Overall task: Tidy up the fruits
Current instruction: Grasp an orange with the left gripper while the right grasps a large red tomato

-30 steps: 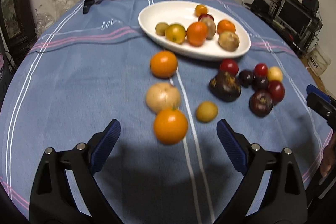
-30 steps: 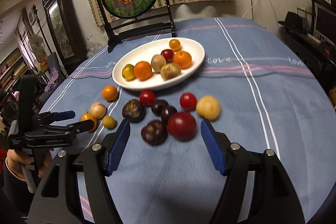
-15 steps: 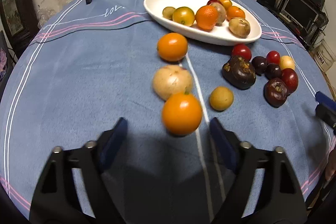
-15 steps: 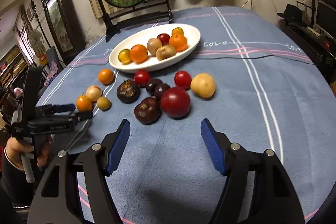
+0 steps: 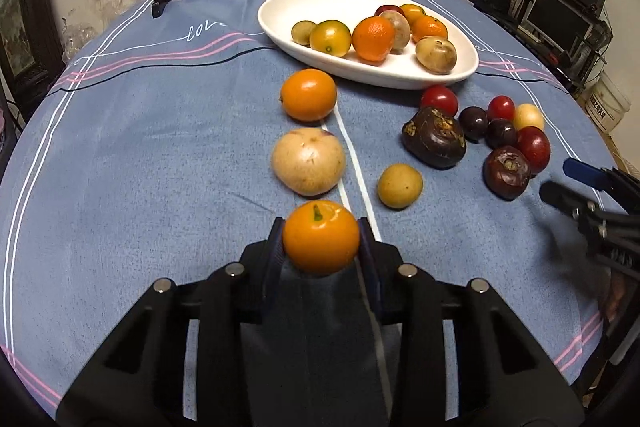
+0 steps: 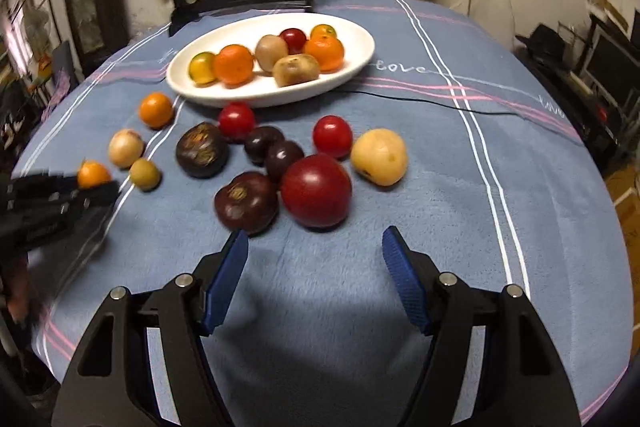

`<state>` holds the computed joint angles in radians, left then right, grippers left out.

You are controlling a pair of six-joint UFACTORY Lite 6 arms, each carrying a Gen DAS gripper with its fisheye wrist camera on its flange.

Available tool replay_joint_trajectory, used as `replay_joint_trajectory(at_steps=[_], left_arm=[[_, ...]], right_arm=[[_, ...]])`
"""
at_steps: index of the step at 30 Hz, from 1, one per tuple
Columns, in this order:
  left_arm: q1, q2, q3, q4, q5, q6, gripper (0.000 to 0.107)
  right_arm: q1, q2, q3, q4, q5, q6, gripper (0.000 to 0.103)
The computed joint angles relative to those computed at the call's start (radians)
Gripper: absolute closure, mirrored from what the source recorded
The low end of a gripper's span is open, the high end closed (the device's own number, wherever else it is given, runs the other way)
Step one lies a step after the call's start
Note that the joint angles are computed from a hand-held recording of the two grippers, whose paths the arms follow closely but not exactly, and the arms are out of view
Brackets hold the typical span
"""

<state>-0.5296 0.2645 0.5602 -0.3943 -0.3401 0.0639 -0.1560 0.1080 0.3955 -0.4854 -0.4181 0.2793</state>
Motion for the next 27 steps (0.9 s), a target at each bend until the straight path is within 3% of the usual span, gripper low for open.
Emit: replay_joint_trajectory(at_steps=[9,13,18,24,27], left_arm=[[0.01,0.0,-0.01,0.049,-0.012,-0.04,0.071],[0.003,0.004,-0.004,0.019,-0.011,-0.016,0.071],[0.002,0.007,0.003,0.009,-0.008,-0.009,0.071],[0.025,-0.007,-0.01,0.104,-0.004,-0.079,0.071],[0.017,-0.04,-0.024,0.062,-0.002,-0.038,0.071]], right_arm=[[0.033,0.09,0.064,0.247,0.047,-0.257,0.036],[0.044,0.154,0.139,0.157,0.081,-0.185,0.048],[0.099,0.218,0.23,0.199,0.11,-0.196,0.06],[0.058,0.149,0.169,0.049,0.076,-0.053,0.061],[-0.002,0.096,0.128,-0.062,0.056,0.039,0.061]])
